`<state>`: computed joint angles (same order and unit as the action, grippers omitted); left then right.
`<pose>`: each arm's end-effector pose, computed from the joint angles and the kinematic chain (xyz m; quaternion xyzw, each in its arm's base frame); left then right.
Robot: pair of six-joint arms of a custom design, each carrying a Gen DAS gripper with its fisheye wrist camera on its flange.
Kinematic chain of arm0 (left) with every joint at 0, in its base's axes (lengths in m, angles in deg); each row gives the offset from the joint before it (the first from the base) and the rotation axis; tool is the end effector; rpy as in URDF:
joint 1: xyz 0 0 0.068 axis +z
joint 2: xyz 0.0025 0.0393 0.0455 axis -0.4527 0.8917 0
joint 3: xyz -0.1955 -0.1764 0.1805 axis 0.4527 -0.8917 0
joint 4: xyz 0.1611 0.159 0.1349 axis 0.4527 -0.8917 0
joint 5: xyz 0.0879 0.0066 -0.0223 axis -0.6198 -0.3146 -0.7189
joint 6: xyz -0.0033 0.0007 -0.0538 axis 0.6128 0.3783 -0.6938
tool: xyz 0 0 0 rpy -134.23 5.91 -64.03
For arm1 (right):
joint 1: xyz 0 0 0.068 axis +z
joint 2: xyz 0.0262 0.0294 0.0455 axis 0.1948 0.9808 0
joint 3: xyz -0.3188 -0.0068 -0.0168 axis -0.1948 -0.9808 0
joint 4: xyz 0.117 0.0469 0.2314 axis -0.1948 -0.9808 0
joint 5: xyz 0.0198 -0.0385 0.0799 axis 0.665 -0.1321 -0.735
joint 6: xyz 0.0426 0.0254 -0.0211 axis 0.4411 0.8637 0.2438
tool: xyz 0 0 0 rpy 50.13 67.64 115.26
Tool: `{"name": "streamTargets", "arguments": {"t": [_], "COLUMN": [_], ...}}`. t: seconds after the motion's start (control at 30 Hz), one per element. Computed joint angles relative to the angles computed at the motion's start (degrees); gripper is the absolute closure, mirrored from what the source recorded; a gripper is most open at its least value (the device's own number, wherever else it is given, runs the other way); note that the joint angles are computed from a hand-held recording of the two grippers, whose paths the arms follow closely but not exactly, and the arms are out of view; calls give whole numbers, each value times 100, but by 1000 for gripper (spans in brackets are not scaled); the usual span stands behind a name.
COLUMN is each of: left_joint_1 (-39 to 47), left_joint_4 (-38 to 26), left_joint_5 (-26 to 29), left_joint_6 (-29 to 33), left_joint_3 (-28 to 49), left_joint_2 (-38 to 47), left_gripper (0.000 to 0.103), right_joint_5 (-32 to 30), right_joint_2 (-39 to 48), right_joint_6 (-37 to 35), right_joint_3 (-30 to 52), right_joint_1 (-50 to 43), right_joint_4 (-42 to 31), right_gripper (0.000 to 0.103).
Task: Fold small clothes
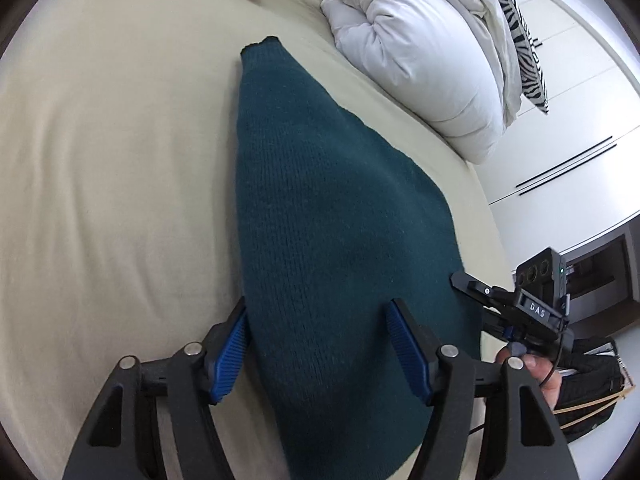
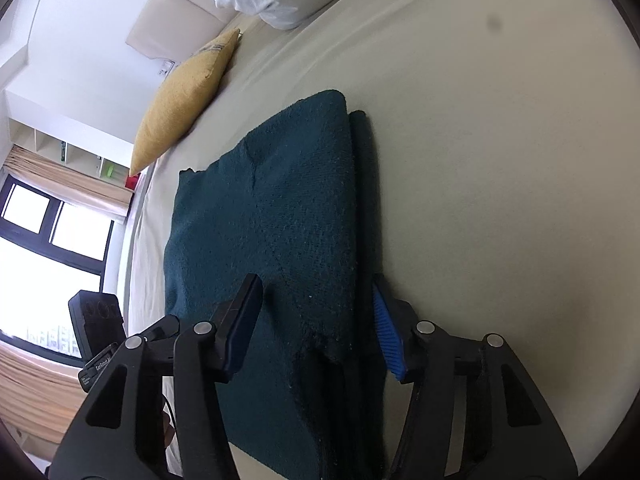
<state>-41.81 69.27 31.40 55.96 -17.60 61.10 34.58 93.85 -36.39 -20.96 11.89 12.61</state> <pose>0.2784 -0.0913 0.1536 -0.0391 0.9237 -0.3267 0.1960 0.2420 0.0229 0.1433 0.0932 0.9204 0.3284 0.1908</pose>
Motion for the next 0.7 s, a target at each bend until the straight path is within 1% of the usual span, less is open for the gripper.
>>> {"name": "streamTargets", "arguments": {"t": [0.03,0.07,0.13,0.17,0.27,0.33,0.4,0.47,0.57,0.6,0.7], "left_joint_1": [-43,-78,-160,-188,-242,-323,-428,-521,-538,-523,-376], "left_joint_4": [-154,-249,-461,-527,-694,-1021,-1300,-1604,-2060,-2227,-3004], "left_joint_5": [-82,-139,-292,-372,-573,-777,-1013,-1233,-1377,-1432,-1506], "left_joint_6": [30,29,68,130,245,307,401,491,638,716,966], "left_joint_3": [99,149,265,277,196,240,225,80,-218,-332,-630], "left_joint_2": [17,8,-22,-58,-265,-530,-820,-1335,-2203,-2502,-3654], "left_gripper": [44,47,53,54,60,63,64,64,64,64,64], "right_joint_5": [15,54,388,770,1636,2172,2746,3180,3906,4126,4796], "right_joint_2": [135,219,85,-88,-539,-851,-1252,-1733,-2281,-2403,-2619], "right_joint_6": [17,39,2,-29,35,146,301,457,839,1022,1735], "right_joint_3": [76,126,166,156,173,187,228,264,311,323,413], "right_joint_1": [26,64,247,484,1053,1437,1969,2532,3525,3895,5165], "right_joint_4": [-6,-19,-175,-258,-549,-729,-986,-1340,-1842,-1978,-2350], "right_gripper": [66,69,73,74,78,80,80,81,81,81,81]}}
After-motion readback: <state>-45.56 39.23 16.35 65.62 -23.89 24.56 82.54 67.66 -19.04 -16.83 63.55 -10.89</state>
